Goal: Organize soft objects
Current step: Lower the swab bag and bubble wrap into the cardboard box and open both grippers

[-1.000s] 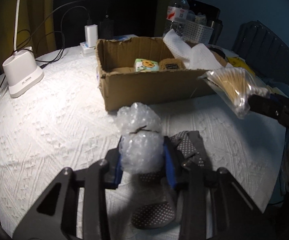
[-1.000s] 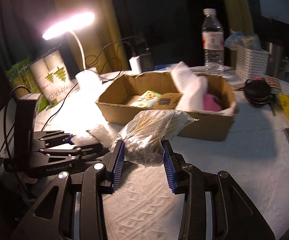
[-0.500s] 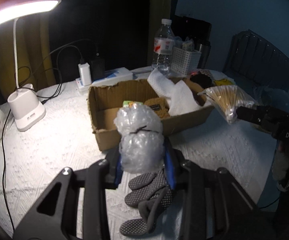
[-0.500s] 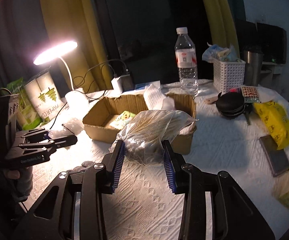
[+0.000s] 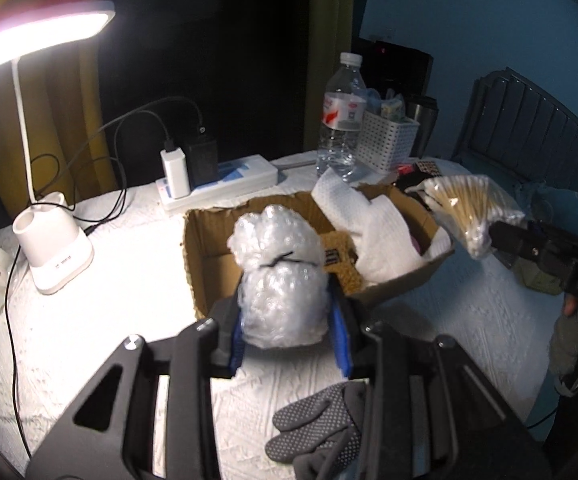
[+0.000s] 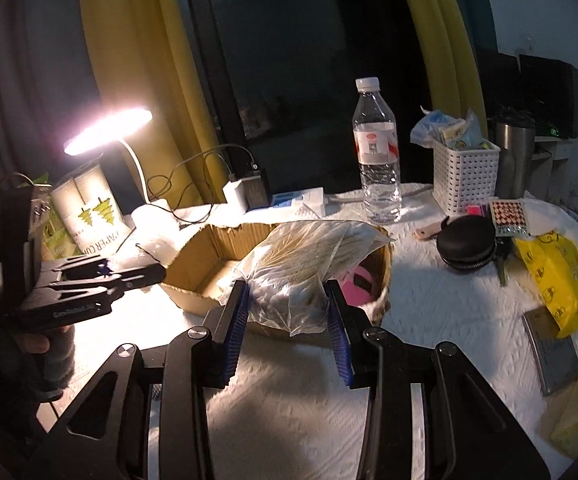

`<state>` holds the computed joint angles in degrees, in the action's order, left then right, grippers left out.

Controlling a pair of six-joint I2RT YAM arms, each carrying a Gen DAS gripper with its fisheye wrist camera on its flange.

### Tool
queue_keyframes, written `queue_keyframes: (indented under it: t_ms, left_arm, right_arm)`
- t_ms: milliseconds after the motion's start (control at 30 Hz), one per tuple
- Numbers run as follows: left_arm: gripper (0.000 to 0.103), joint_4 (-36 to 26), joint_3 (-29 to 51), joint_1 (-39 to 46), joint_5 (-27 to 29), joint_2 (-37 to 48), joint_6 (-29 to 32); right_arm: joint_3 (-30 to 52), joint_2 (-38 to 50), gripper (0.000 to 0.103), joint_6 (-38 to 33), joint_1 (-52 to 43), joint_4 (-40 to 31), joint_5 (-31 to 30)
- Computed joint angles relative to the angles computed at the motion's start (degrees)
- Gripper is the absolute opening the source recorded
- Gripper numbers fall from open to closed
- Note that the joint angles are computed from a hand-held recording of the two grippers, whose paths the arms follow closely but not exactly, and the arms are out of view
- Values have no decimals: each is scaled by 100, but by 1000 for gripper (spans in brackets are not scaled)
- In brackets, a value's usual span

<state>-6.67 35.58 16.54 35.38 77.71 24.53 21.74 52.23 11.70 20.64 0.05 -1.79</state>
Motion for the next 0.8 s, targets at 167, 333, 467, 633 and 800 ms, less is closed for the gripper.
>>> queue_keyframes:
  t_ms: [167, 333, 467, 633, 800]
  left_arm:
    - [36, 238, 172, -148, -134, 381, -133]
    - [38, 357, 404, -309, -382, 785, -297]
    - [59, 454, 526, -375, -586, 1056, -351]
    - [80, 505, 559, -289, -426, 1151, -398]
    - [80, 528, 463, -228, -373, 1033, -338]
  right_arm:
    - [188, 510, 40, -127, 14, 417, -201]
    - [458, 1119, 40, -232, -14, 716, -336]
    - [633, 1627, 41, -237, -116, 951, -410]
    - [912, 2348, 62, -79, -164, 1002, -157]
    - [840, 2315, 62, 6, -128, 1011, -140]
